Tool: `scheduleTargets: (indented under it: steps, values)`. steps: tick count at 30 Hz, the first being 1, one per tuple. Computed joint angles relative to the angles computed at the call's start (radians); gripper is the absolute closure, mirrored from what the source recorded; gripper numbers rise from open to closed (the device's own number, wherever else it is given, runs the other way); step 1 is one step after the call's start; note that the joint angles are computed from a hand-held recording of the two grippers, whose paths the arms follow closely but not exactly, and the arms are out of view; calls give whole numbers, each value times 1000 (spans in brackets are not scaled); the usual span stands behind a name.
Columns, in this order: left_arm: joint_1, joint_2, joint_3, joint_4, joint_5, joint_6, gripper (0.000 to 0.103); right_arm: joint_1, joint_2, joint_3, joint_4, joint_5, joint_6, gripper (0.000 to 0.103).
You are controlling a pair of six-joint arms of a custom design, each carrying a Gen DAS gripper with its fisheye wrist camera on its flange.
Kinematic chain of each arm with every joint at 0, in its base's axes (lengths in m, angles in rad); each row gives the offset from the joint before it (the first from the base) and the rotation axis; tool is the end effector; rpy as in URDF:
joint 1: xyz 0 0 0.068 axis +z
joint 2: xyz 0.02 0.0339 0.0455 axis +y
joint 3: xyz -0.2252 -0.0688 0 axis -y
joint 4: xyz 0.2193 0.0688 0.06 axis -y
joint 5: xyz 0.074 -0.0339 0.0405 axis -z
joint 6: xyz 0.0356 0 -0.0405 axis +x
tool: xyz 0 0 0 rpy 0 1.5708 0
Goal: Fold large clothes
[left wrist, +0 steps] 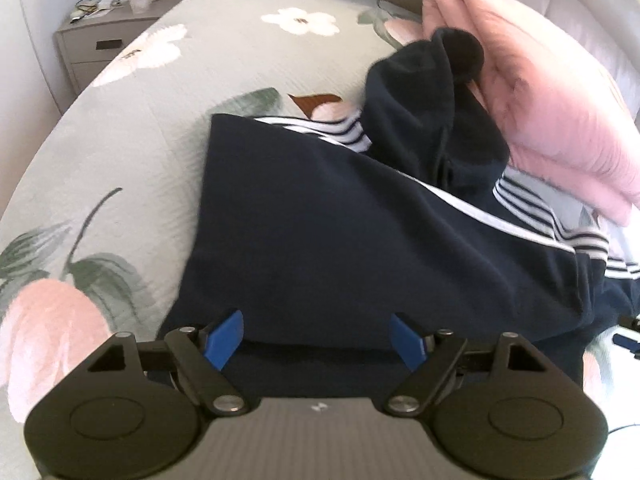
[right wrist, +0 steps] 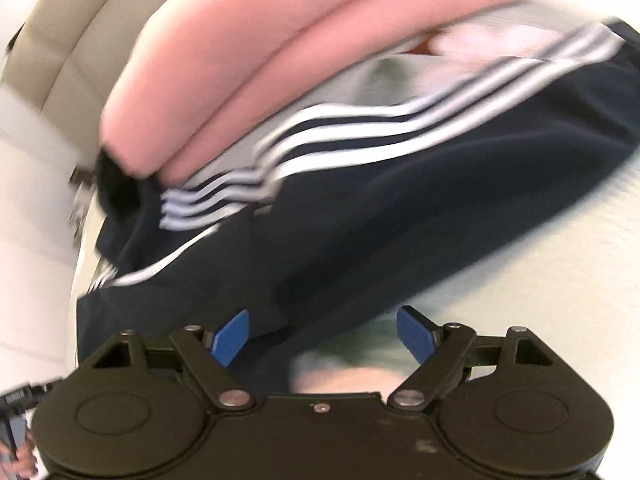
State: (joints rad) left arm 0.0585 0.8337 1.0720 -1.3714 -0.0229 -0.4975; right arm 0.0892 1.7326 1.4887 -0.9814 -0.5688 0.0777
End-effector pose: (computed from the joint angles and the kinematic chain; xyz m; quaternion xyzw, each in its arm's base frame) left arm 0.1138 0.0075 0.2911 -0.2703 0.9379 -0.0364 0.2143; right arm 0.3158 0.0475 0.2432 -0.0537 0.9453 0.2892 0.1414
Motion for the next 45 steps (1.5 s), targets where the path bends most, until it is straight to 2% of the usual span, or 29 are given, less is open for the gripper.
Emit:
scheduleTargets:
  steps: [3, 6, 9, 12, 20, 21, 23, 24, 25, 26, 31, 35, 38, 41, 45]
  values:
    - [-45, 20, -5, 13, -7, -45, 21, -105, 63, 22, 10, 11, -42, 6]
    - [-57, 60, 2, 24, 7, -76, 21, -203, 91, -14, 119, 1, -30, 6]
    - [-72, 98, 25, 32, 4, -87, 21, -275, 126, -43, 258, -82, 87, 6]
    - [-101, 119, 49, 38, -20, -88, 21, -280, 164, -41, 376, -32, 161, 6]
    - [-93, 139, 38, 40, -1, -75, 22, -347, 253, -91, 724, -105, 424, 6]
    - [-86, 135, 34, 39, 4, -77, 22, -353, 266, -91, 760, -105, 452, 10]
    - [-72, 121, 21, 40, 9, -75, 23, -346, 263, -109, 819, -42, 520, 42]
    - [-68, 114, 16, 37, 7, -76, 23, -332, 255, -101, 797, 31, 532, 95]
    - [-65, 110, 15, 32, 6, -77, 24, -312, 254, -64, 727, 134, 520, 95]
    - [-59, 103, 15, 26, 9, -74, 24, -305, 244, -70, 736, 145, 510, 95]
    - [-37, 57, 23, 3, 25, -57, 25, -305, 16, -304, 1086, 34, 575, 95]
    - [-28, 7, 30, -11, 55, -61, 25, -216, -225, -372, 1219, -35, 593, 95]
    - [5, -36, 41, -30, 96, -47, 24, -72, -350, -333, 1188, -59, 604, 95]
    - [67, -81, 55, -51, 133, 3, 24, 149, -417, -293, 1131, -19, 563, 95]
    - [268, -141, 62, -85, 239, 153, 24, 503, -376, -251, 1018, 140, 420, 95]
